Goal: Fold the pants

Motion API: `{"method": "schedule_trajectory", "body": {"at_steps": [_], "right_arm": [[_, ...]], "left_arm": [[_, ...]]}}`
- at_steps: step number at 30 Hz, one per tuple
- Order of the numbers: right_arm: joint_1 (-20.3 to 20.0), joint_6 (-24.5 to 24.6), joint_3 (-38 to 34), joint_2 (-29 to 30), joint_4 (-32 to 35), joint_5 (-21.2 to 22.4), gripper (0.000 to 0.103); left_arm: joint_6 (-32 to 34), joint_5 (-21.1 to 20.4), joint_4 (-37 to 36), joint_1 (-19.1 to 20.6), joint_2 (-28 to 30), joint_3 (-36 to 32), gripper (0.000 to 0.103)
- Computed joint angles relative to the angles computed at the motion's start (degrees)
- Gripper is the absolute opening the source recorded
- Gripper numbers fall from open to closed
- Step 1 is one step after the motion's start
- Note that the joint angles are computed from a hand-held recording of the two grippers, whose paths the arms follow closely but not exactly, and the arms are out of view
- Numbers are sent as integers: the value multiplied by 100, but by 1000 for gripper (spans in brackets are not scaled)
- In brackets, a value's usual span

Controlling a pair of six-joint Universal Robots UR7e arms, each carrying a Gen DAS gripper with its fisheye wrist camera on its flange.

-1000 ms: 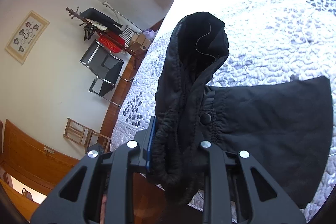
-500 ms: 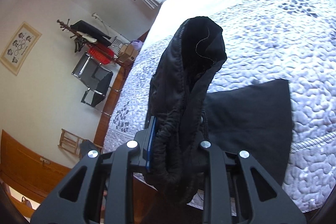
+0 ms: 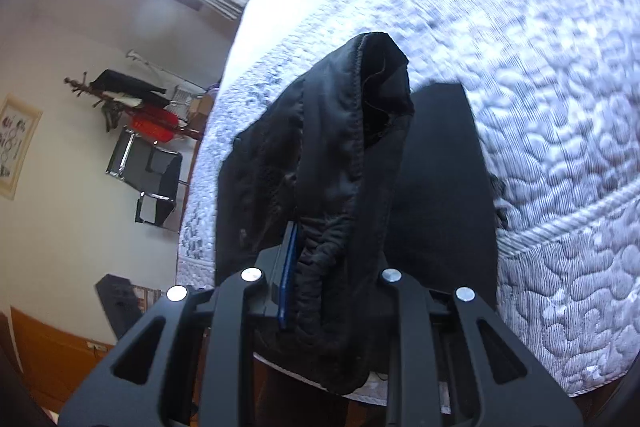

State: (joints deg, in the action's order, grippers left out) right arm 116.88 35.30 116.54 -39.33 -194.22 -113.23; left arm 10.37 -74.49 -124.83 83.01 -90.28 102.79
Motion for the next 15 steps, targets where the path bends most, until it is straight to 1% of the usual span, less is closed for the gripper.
{"method": "schedule_trajectory", "body": {"at_steps": [4, 7, 9, 10, 12, 13, 14, 15], "right_arm": [[-134, 12, 124, 133, -218, 38, 24], [-200, -13, 182, 180, -302, 82, 29], [-213, -9, 218, 179, -344, 99, 36], [-215, -13, 243, 162, -344, 150, 42], [-190, -28, 293, 148, -367, 152, 45], [-187, -25, 323, 140, -381, 163, 49], [-173, -6, 359, 132, -412, 168, 57], [-153, 10, 403, 127, -476, 164, 59]], "left_arm": [[32, 57, 19, -37, -12, 35, 96], [10, 67, 56, -48, 2, 25, 96], [-3, 69, 76, -58, 7, 27, 96], [10, 72, 69, -67, 6, 38, 96], [44, 96, 69, -80, 4, 51, 96], [45, 97, 83, -81, 6, 49, 96], [41, 92, 93, -80, 9, 46, 96], [34, 86, 96, -77, 5, 50, 96]]}}
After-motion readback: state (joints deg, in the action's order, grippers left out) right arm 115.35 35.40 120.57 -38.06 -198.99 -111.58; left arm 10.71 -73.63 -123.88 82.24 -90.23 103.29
